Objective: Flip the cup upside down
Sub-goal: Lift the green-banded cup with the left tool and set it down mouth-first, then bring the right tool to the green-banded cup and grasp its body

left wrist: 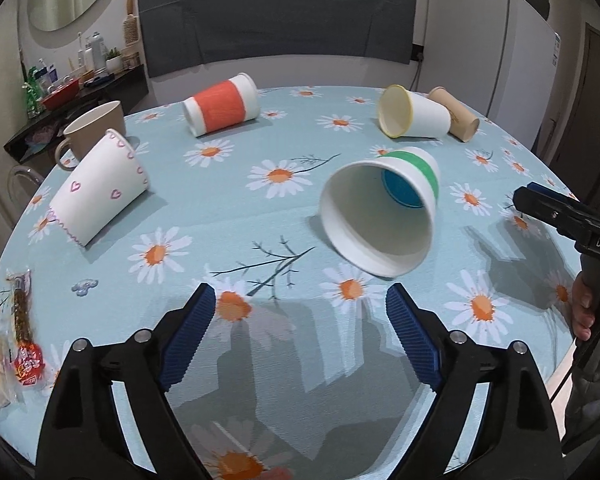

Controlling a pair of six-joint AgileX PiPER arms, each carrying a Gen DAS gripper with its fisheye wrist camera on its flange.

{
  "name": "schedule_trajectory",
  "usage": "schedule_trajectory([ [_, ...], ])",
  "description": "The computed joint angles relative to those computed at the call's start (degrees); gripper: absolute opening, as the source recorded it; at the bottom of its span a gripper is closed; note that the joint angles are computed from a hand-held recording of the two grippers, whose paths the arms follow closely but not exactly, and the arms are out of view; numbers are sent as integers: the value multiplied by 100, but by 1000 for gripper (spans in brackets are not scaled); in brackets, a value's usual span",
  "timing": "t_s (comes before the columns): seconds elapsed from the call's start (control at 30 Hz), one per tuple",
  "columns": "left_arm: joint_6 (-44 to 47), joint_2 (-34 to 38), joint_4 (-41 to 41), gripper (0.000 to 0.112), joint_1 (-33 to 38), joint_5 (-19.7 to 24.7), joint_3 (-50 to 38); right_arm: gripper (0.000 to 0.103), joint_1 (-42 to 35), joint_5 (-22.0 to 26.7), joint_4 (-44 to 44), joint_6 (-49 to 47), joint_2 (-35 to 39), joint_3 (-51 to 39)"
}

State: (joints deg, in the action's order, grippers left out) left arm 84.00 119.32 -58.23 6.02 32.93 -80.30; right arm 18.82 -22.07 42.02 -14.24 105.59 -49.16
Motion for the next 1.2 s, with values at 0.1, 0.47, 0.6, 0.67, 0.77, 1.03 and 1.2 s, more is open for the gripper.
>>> schedule_trajectory([
  [0.1,49,96,-181,94,86,-201,-96,95,103,-56,701,-619,34,-75],
  [0.47,231,311,-500,97,89,-466,-325,95,672,-366,3467,-3355,290,-669],
  [0.6,671,258,-724,97,72,-430,-215,95,762,-274,3698,-3582,378,-849],
  [0.67,780,255,-820,97,61,-441,-204,95,780,-174,3790,-3692,429,-938],
  [0.77,772,285,-852,97,95,-324,-251,95,824,-112,3959,-3865,479,-1025],
  [1.03,1035,237,-1037,97,119,-302,-109,95,830,-162,4584,-4387,559,-1183],
  [1.2,1725,123,-1605,97,137,-370,157,95,848,-211,4773,-4551,552,-1229],
])
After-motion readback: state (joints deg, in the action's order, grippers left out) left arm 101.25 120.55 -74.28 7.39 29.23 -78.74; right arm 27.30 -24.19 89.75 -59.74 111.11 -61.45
